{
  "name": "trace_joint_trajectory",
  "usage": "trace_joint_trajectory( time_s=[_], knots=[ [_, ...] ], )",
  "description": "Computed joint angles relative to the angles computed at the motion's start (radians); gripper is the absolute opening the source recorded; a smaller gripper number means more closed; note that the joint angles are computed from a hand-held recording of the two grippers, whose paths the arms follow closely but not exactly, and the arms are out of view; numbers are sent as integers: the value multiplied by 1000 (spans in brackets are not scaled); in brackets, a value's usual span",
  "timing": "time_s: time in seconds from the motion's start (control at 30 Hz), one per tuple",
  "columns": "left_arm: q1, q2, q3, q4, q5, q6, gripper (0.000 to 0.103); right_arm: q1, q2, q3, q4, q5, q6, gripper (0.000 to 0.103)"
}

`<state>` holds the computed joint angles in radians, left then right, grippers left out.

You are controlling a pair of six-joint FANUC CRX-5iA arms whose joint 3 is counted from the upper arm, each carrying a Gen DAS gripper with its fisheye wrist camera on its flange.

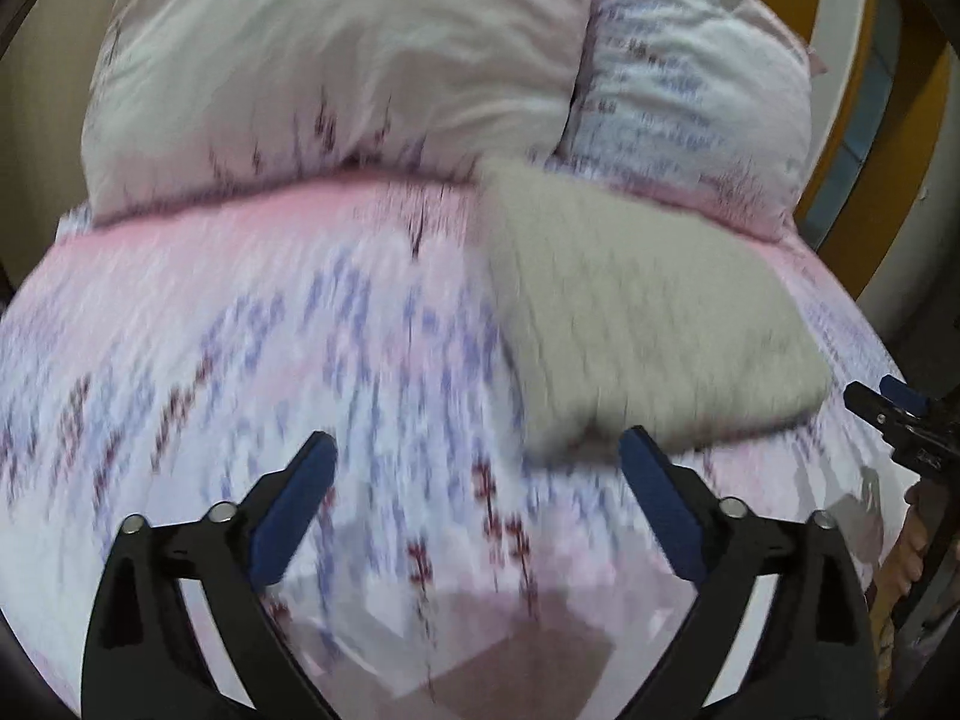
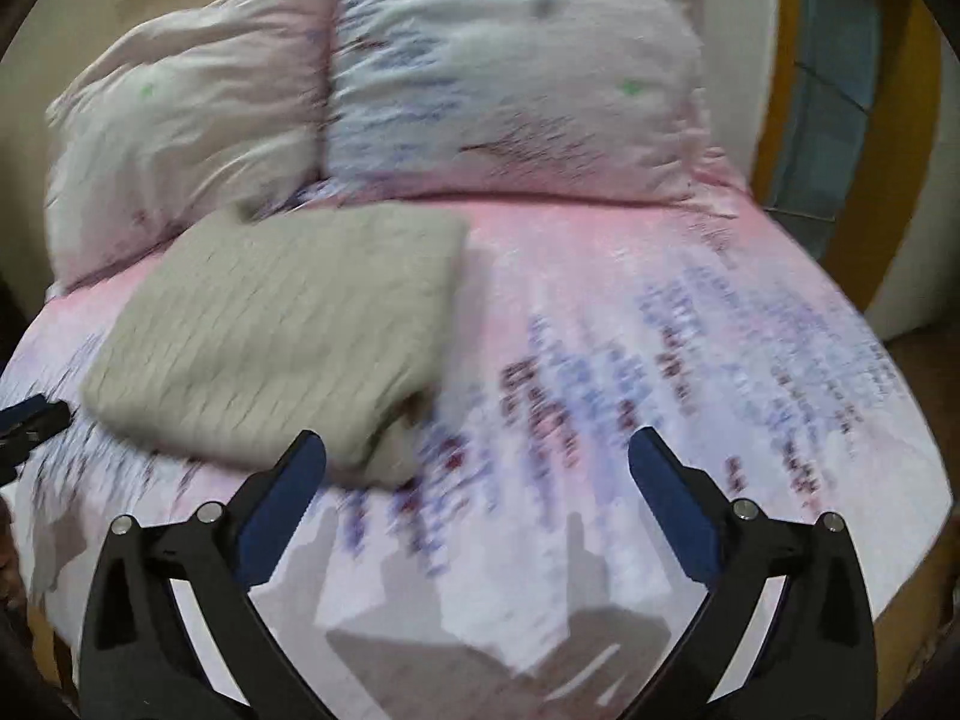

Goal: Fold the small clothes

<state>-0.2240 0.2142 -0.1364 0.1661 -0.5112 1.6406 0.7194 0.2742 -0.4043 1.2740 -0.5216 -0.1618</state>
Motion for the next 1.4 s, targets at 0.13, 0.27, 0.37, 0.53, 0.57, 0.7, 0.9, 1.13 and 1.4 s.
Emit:
trace_joint_trajectory(
  time_s=[0.13, 0.27, 0.37, 0.53, 0.57, 0.7, 0.9, 1.13, 1.4],
  knots=[
    [-23, 13, -6, 28, -9, -18, 101, 21, 24, 14, -78, 50, 51, 101],
    [-47, 56, 55, -28, -62, 51, 102, 73, 81, 90, -212, -35, 146, 101],
    [-67, 78, 104, -116, -106, 144, 102, 104, 124, 150, -289, -107, 230, 101],
    [-81, 91, 144, -179, -148, 212, 102, 113, 138, 166, -307, -127, 229, 101],
    [-85, 96, 157, -194, -162, 222, 102, 112, 134, 168, -334, -117, 235, 101],
    [-111, 128, 225, -277, -232, 265, 102, 109, 130, 164, -338, -100, 247, 101],
    [-128, 137, 251, -337, -259, 317, 102, 109, 127, 142, -278, -80, 199, 101],
    [-135, 138, 254, -357, -260, 341, 102, 105, 126, 132, -248, -76, 169, 101],
    [-133, 138, 252, -355, -258, 337, 102, 103, 125, 130, -246, -74, 170, 101]
  ],
)
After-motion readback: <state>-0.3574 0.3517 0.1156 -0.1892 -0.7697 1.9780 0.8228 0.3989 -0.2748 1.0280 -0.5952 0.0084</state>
